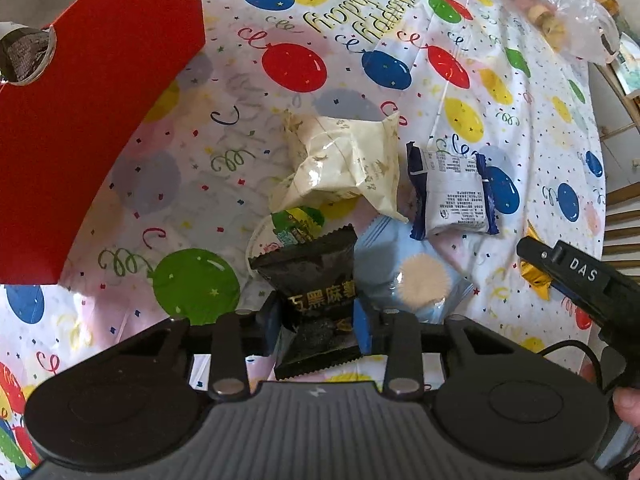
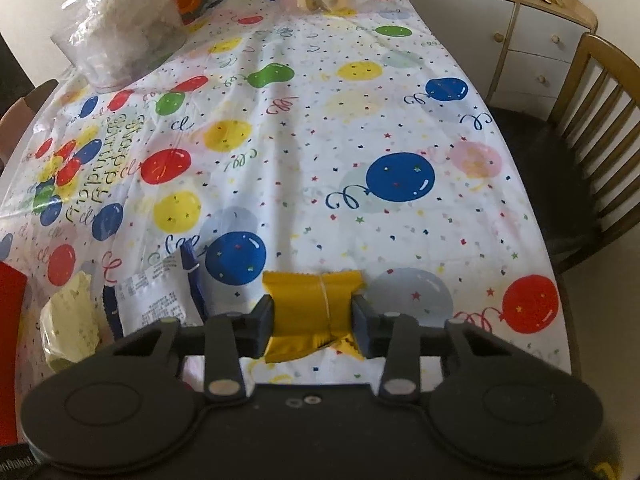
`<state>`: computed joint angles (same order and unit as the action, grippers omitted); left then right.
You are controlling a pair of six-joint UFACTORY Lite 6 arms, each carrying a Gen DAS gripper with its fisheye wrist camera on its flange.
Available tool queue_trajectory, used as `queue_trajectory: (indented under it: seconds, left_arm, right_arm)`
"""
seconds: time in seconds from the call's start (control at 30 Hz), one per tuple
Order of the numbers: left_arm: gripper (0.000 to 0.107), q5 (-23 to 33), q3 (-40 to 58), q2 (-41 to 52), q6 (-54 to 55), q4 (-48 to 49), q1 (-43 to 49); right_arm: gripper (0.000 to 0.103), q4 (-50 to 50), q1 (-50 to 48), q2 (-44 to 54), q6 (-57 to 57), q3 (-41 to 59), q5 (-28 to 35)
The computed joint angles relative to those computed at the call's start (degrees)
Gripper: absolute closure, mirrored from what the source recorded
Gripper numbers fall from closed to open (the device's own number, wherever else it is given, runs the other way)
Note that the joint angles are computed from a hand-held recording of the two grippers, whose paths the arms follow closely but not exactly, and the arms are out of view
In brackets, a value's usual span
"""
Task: Organize snacks
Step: 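Grasp the black printed packet with the left tool while the right tool grasps the yellow packet, then carry the black packet and yellow packet over the cardboard box with both tools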
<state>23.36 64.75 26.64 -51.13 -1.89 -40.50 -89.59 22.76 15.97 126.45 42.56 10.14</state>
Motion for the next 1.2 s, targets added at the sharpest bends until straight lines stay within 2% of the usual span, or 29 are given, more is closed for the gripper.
queue_trajectory:
  seconds: [0.17, 0.27, 0.53, 0.67, 0.8, 1.0, 1.2]
  left_arm:
    - [0.074, -1.4, -2.7, -2.3, 2.9, -1.5, 0.5]
    - [0.074, -2.4, -5.0, -4.5, 7.3, -4.7, 1.3]
    - [0.074, -2.9, -11.2, -12.7, 10.6, -3.5, 1.0]
    - [0.074, -2.3, -14.2, -17.8, 13.8, -4.1, 1.1]
    - [0.074, -0.8, -17.7, -24.5, 15.9, -2.6, 1.4]
    - [0.073, 2.9, -21.8, -34.2, 20.2, -0.9, 3.4]
    - [0.073, 6.5, -25.5, -44.2, 33.4, -6.3, 10.0]
  right_arm:
    - [0.064, -5.3, 0.3, -4.5, 5.9, -4.6, -0.5]
    - [0.064, -4.7, 0.9, -9.2, 5.4, -8.2, -0.9]
    - [0.064, 19.2, 7.9, -24.5, -15.6, -16.0, 2.2]
    - [0.064, 29.9, 14.1, -31.4, -24.1, -17.2, 6.9]
    - [0.064, 35.2, 22.0, -36.1, -25.5, -16.8, 13.0]
    - [0.064, 36.1, 34.0, -36.8, -20.2, -12.9, 21.5]
    - [0.064, 35.4, 43.6, -31.4, -15.0, -4.9, 28.0]
